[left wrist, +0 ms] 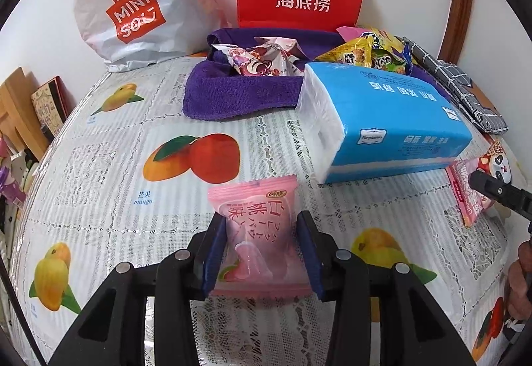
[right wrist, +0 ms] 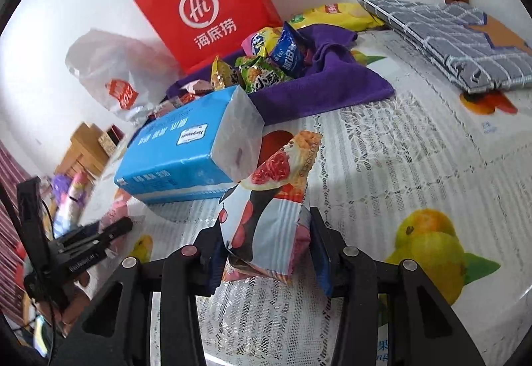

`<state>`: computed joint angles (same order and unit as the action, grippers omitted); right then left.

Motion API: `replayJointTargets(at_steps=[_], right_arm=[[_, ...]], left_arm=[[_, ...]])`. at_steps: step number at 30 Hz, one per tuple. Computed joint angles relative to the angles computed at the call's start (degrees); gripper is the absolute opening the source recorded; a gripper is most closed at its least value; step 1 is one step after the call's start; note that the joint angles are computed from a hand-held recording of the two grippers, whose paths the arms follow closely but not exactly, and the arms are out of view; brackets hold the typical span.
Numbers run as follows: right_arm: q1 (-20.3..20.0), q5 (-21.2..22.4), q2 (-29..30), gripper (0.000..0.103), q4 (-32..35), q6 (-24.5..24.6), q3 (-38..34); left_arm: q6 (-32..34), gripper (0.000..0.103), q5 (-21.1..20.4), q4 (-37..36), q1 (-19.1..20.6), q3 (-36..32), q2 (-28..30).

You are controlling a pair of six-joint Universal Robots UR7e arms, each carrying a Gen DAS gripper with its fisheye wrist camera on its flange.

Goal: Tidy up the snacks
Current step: 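Carry the pink candy packet and panda-print bag over the purple towel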

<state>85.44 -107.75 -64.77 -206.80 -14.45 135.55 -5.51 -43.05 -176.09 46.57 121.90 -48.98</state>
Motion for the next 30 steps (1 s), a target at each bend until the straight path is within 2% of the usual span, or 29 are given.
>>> replayJointTargets(at_steps=[2,5,13,18,21,27,30], right_arm=[[1.5,-2.9,1.1,0.044,-0.8,-1.6,-0.6],[2.3,-4.4,1.4,0.044,0.0,-3.4,-0.9],[-0.2,0.9,-1.8,0.044,4.7,-1.1,-0.2],[0.1,0.7,-1.8,0.042,4.4,-1.5,0.1],[-0.3,1.9,-2.2,0.042,3.6,-1.5,0.5],[0.4,1.3,-4.0,0.041,4.0,1.4,1.4],[2.1,-0.5,-5.3,0.041,3.5,1.0,2.0]], left_arm=[[0.2,0.043,-0.1,0.1,0.0,-0.1,0.1],[0.3,0.044,-0.1,0.1,0.0,-0.1,0.2],[0.5,0.043,-1.1,-0.6,0.2,0.1,-0.2],[0.5,0.036,-4.3,-2.7,1.0,0.9,-1.2],[1.2,0.036,-4.9,-4.4,1.0,1.4,-1.4],[0.8,0.036,-4.0,-4.6,-0.1,2.8,-2.9],[-0.1,0.036,-4.9,-3.6,-0.9,3.8,-5.1]])
